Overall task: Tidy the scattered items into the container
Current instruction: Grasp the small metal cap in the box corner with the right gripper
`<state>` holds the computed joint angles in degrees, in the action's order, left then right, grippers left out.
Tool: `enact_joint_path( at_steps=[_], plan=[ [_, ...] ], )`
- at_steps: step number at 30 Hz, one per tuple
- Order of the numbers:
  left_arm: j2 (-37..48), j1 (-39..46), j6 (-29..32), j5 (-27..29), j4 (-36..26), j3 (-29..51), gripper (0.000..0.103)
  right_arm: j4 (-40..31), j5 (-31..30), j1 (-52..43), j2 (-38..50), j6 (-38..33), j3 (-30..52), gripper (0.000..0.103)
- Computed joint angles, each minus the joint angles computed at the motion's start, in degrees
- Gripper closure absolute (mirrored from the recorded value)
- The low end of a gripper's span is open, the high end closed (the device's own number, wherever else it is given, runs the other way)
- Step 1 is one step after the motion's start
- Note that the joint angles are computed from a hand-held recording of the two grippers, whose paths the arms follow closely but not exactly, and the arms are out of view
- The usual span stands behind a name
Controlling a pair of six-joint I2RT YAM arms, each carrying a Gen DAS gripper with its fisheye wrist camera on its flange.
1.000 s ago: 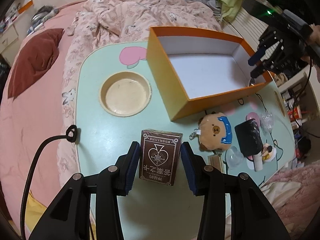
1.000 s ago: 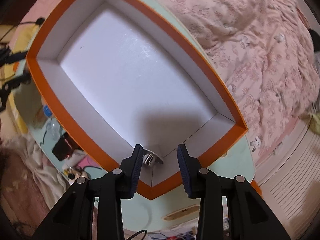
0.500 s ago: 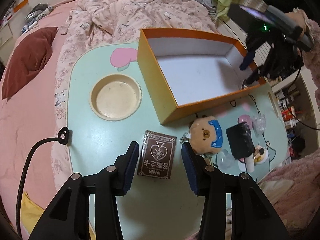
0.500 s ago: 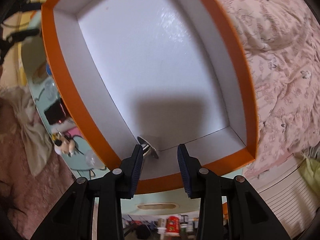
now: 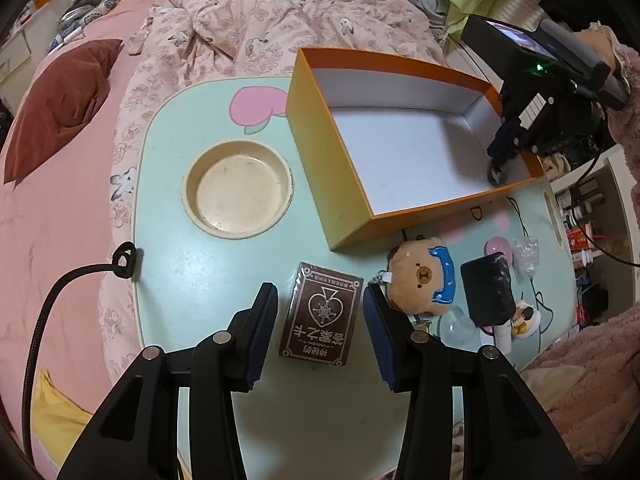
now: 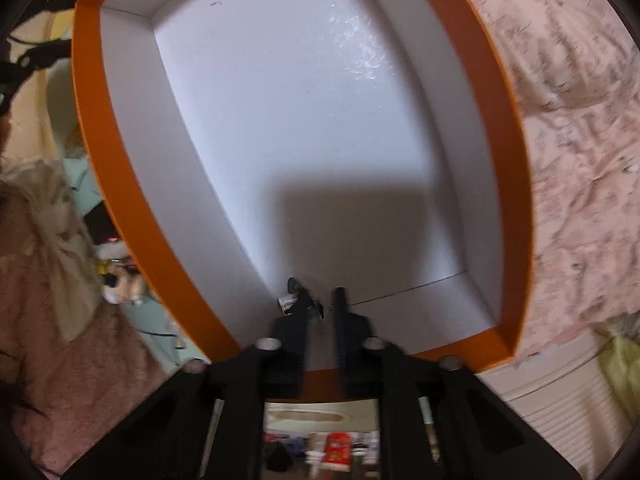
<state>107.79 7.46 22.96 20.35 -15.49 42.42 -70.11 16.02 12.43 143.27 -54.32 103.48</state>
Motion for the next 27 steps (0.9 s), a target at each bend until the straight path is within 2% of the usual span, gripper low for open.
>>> enact_joint_path(
  at_steps=[5,7,8,9,10,14,19,25,26,27],
  plan=[
    [0.1,-0.9,-0.3,0.2,0.5,0.0,0.057,1.2,-0.7,-0.3,0.0,1.0,1.6,0.098],
    [0.0,-1.2,-0.3,0.2,0.7,-0.3,0.057,-5.0,-2.5,-1.0,2.6,2.8,8.0,0.095],
    [-0.1,-1.3,-0.2,0.3,0.8,-0.4,0.057,-7.1,-3.1,-1.3,3.4,3.7,10.4,0.091],
    [-0.1,-1.3,-0.1,0.4,0.8,-0.5,0.057,-7.0,-3.6,-1.3,2.7,4.5,10.1,0.073],
    [-0.2,-1.3,0.1,0.5,1.0,-0.7,0.057,-6.4,-3.8,-1.2,1.8,5.4,9.1,0.060],
    [0.0,-1.1,0.8,1.0,2.0,-1.2,0.057,-6.9,-3.4,0.1,-0.1,6.4,6.5,0.059],
    [0.1,-0.7,1.1,2.3,2.4,-1.6,0.057,-3.7,0.7,0.5,-1.7,5.8,-0.8,0.055],
    [0.3,-0.5,0.9,2.4,2.7,-2.1,0.057,-4.3,4.5,2.5,1.3,7.2,-0.8,0.054],
    [0.4,-0.3,0.9,2.5,2.7,-2.0,0.057,-4.6,5.0,2.6,2.2,7.6,-0.3,0.056],
    [0.5,-0.1,1.0,2.7,2.5,-1.9,0.057,-4.6,5.8,2.7,2.8,7.6,0.0,0.065]
  ],
)
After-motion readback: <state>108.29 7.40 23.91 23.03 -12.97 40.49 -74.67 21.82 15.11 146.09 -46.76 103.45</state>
